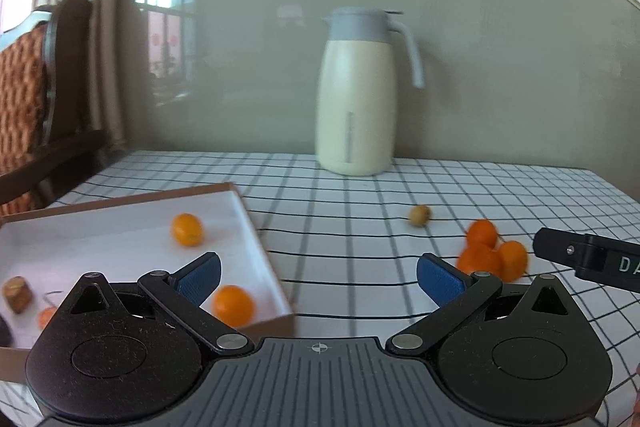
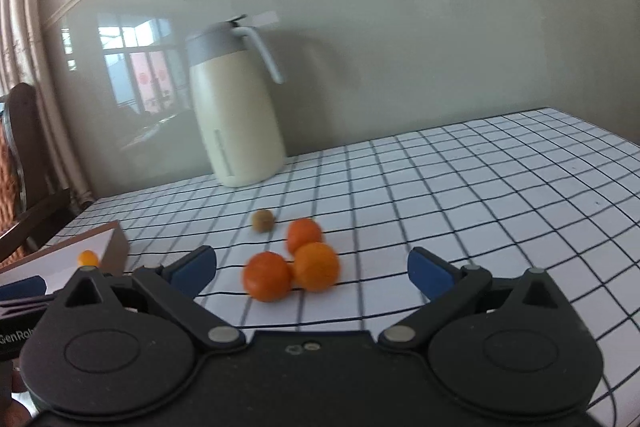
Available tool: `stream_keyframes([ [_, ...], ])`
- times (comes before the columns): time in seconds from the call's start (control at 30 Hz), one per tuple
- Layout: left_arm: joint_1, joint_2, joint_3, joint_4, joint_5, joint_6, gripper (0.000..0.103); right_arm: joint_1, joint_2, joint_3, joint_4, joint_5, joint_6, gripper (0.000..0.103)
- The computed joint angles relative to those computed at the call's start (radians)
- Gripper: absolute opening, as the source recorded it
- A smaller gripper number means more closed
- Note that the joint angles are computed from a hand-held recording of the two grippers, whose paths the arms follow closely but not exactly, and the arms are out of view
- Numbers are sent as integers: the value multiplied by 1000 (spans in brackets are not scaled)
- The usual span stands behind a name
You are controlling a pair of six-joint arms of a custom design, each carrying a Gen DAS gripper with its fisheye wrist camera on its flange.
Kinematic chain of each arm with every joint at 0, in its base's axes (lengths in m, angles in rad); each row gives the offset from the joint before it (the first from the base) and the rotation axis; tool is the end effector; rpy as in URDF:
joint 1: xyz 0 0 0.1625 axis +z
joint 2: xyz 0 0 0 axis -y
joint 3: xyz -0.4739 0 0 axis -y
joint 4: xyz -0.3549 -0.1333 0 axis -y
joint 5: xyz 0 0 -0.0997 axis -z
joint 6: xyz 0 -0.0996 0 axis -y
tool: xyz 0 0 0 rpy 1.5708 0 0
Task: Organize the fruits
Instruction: 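Withdraw both tools from the box toward the oranges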
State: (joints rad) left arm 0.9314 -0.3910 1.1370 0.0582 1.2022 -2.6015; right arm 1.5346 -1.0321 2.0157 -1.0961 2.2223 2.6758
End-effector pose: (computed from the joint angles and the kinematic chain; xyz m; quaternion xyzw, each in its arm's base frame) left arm -0.2768 -0.6558 -0.0338 0.4501 0.7958 -0.3756 0.1515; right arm 0.0537 -0.5319 0.1837 -0.0986 -0.6676 0.6314 0.3820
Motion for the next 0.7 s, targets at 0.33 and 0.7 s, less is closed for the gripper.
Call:
stream_keyframes([
  [0.33, -29, 75, -70, 75, 23, -1, 103, -31, -38, 40, -26, 10, 39, 96],
  [0.7, -66, 162, -161, 109, 27, -3, 103, -51, -71, 66, -50, -2, 53, 96],
])
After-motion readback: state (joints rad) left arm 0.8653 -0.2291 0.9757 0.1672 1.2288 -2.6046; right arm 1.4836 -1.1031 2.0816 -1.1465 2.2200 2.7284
